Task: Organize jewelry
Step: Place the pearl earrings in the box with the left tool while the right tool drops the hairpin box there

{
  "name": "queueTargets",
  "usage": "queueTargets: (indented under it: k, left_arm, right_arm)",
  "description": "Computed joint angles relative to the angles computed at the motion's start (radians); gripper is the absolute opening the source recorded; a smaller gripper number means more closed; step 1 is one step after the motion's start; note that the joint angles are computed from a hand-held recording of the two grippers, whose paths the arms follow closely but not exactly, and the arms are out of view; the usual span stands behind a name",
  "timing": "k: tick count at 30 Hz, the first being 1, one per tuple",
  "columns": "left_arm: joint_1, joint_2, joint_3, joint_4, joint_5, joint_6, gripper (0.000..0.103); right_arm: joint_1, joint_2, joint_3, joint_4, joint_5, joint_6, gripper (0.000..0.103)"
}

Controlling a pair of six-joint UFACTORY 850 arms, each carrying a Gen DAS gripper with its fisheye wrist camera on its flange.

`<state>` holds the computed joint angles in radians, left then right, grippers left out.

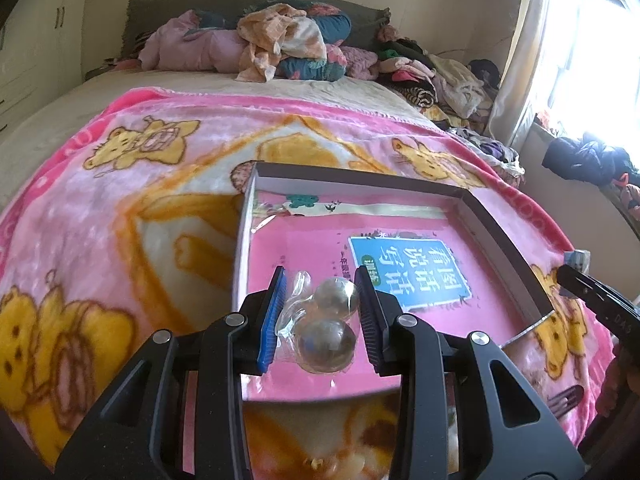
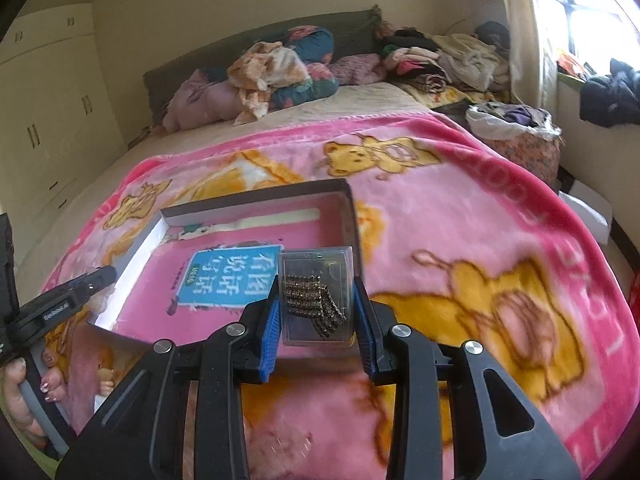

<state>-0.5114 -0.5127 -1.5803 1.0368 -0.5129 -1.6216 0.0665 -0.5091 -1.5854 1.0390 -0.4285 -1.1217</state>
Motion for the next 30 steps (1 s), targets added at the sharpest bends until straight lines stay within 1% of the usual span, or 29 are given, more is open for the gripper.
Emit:
queueTargets:
  k: [8, 11, 14, 20, 24, 26, 30]
  left_arm:
    - [0.01, -0.06, -0.072, -0.095, -0.004, 0.123, 0.026]
    - [0.011, -0.077, -0.089, -0.129, -0.009, 0.167, 0.026]
    - [0.015, -0.085, -0.093, -0.158, -0.002, 0.19, 0.026]
    - [0.016, -0.089, -0.092, -0.154, -0.007, 0.186, 0.026]
    - [0.017, -0.089, -0.091, -0.147, -0.007, 0.182, 0.026]
    - [0.017, -0.086, -0.087, -0.127, -0.01, 0.166, 0.026]
    - [0.013, -0.079, -0.082, -0.091, -0.022, 0.141, 0.027]
  right_arm:
    - [0.05, -0.102, -0.136, -0.254, -0.036, 0.215, 0.031]
    - [0.069, -0.146, -0.192, -0.396, -0.058, 0.339, 0.031]
    - [0.074, -0.168, -0.213, -0.453, -0.071, 0.394, 0.031]
    - [0.078, -0.177, -0.208, -0.451, -0.069, 0.4, 0.032]
    - [0.077, -0.167, -0.186, -0.406, -0.052, 0.353, 0.033]
    - [0.076, -0.158, -0.173, -0.379, -0.037, 0.328, 0.042]
    - [0.068, -0.128, -0.134, -0.277, -0.012, 0.229, 0.051]
